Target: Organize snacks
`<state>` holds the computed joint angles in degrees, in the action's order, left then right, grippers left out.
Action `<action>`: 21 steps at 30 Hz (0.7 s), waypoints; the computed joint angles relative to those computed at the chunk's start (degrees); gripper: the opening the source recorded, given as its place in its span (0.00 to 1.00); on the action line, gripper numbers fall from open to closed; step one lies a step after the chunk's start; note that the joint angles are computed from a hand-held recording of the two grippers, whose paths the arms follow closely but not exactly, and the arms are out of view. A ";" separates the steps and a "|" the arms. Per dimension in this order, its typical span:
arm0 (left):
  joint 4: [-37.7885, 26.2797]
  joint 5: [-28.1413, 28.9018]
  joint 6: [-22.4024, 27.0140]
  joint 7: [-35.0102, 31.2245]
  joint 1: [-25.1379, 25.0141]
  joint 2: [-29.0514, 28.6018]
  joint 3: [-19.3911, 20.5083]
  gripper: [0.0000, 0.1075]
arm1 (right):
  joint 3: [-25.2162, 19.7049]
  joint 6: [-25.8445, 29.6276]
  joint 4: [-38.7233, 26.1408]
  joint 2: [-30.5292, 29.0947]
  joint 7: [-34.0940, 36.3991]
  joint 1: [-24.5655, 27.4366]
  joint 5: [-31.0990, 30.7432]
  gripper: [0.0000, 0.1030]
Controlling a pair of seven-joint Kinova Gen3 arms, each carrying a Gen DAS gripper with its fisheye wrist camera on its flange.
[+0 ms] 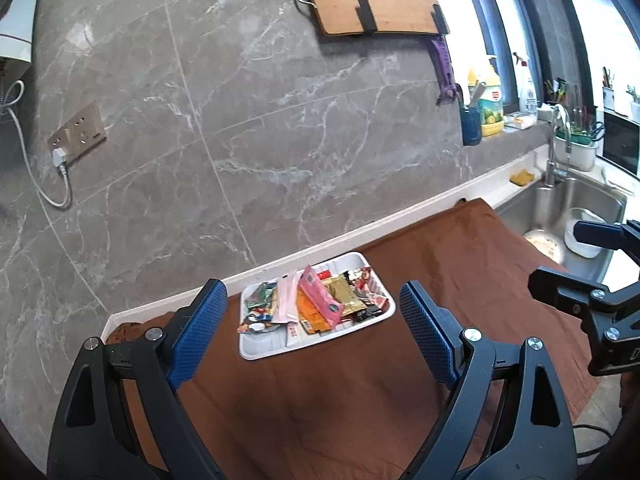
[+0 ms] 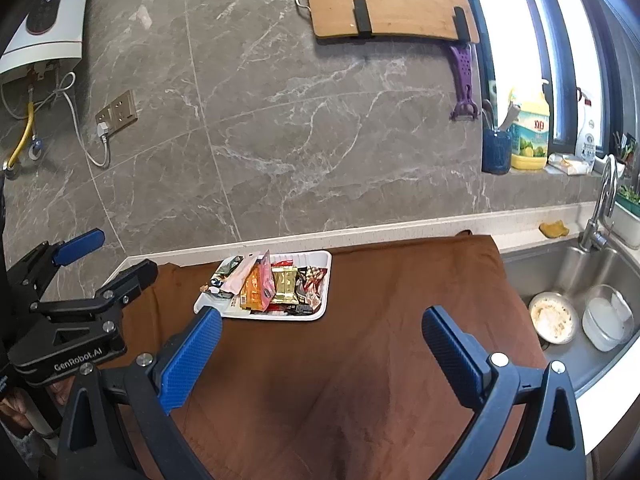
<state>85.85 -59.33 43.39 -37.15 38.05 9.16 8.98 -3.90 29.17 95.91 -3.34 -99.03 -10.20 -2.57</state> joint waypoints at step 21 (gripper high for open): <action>-1.57 -0.59 7.07 0.33 4.52 4.61 -2.34 0.86 | 0.26 2.24 -0.05 1.12 3.23 -0.28 -4.26 0.99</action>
